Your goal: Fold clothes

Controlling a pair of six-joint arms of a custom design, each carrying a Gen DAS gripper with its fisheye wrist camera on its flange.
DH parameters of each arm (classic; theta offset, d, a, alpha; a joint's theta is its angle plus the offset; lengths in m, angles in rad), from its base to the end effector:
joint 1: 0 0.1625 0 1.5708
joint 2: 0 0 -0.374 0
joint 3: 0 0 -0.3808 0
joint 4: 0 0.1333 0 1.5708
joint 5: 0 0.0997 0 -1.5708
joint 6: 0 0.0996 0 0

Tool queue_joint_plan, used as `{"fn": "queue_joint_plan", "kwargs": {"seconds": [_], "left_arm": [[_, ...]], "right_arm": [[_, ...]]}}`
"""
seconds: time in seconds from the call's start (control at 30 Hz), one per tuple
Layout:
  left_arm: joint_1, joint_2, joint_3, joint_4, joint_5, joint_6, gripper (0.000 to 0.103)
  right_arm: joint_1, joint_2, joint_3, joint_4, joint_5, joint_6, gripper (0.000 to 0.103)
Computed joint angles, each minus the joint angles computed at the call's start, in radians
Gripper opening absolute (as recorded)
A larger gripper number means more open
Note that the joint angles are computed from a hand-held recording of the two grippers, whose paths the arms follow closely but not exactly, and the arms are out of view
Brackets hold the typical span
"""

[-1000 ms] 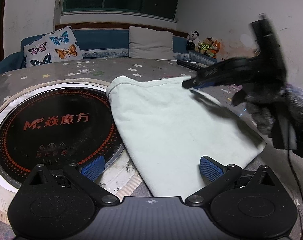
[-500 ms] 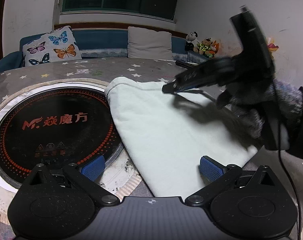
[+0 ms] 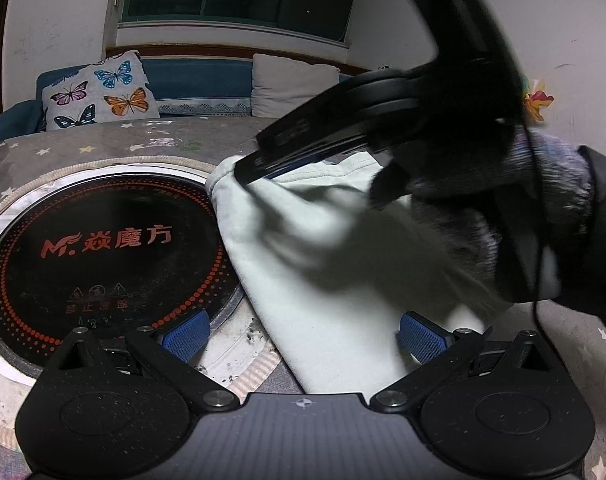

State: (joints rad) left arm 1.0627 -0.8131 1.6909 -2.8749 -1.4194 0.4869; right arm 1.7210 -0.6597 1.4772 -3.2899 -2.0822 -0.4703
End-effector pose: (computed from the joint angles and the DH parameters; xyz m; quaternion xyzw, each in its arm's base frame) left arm -0.1778 -0.6241 0.0928 0.4510 0.8641 -0.2117 0.0717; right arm 0.1863 -0.6656 0.1383 0.1609 -0.8629 0.3799 0.2919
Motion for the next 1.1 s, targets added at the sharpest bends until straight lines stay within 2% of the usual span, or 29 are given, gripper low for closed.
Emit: {"fn": "queue_joint_plan", "kwargs": {"seconds": [0.2,0.37,0.53,0.67,0.83,0.97,1.03,1.1], "left_arm": [[0.002,-0.001,-0.002,0.005,-0.009,-0.003,0.103],[0.003,-0.002,-0.001,0.006,-0.011,-0.005,0.103],[0.002,-0.003,0.0,0.005,-0.01,-0.006,0.103],[0.002,-0.003,0.0,0.005,-0.009,-0.005,0.103],[0.001,-0.003,0.0,0.005,-0.006,-0.002,0.103],[-0.001,-0.001,0.0,0.004,-0.002,0.0,0.103],[-0.001,-0.001,0.0,0.004,-0.001,0.001,0.103],[0.0,-0.001,-0.001,0.004,-0.001,0.002,0.103]], "right_arm": [[-0.003,0.066,-0.074,0.007,-0.032,-0.032,0.022],[-0.008,0.078,-0.089,0.017,-0.051,-0.036,0.021],[0.001,0.007,-0.012,-0.011,-0.028,-0.02,0.023],[0.002,-0.061,0.073,-0.072,-0.08,-0.025,0.023],[-0.028,-0.125,0.159,-0.113,-0.137,0.027,0.023],[-0.055,-0.149,0.195,-0.125,-0.114,0.059,0.023],[-0.047,-0.169,0.211,-0.122,-0.11,0.069,0.023],[-0.032,-0.198,0.243,-0.137,-0.113,0.043,0.023]]}}
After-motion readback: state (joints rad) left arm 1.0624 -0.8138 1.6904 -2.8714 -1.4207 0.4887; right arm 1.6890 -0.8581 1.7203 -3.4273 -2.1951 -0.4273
